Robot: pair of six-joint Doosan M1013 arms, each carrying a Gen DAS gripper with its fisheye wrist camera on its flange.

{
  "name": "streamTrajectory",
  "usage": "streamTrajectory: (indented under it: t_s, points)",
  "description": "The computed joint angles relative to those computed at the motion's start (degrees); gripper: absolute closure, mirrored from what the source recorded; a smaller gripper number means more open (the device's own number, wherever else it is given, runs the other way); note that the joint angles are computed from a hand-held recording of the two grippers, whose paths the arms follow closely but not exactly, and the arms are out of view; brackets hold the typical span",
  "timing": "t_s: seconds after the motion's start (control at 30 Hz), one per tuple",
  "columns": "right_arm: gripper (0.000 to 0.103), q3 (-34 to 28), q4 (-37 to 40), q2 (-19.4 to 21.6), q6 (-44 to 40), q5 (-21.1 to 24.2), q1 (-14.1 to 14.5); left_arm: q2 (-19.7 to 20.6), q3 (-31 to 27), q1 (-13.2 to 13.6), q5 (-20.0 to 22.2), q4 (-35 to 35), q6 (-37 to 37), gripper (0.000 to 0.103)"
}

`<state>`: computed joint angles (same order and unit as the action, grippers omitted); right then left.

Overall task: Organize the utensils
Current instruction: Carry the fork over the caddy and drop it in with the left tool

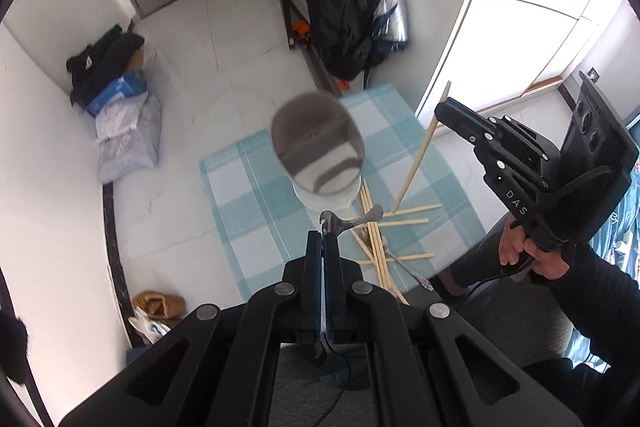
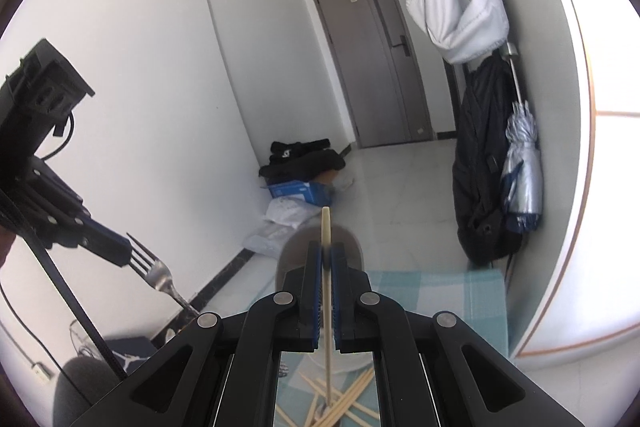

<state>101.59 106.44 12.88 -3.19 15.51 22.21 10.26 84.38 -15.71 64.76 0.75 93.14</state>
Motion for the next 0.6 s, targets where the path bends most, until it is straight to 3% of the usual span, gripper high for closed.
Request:
streamTrajectory:
  t_s: [0.23,0.6]
  points:
    - [0.099,-6.2,-7.3,1.2,7.1,2.3,-1.0,2.7,-5.7,1.2,2.2,-0.4,2.3,0.103]
    - [0.099,-16.5,-16.8,7.4,13.2,2.5,0.1,8.4,-11.7,4.9,3.0,-2.9,2.8,0.103]
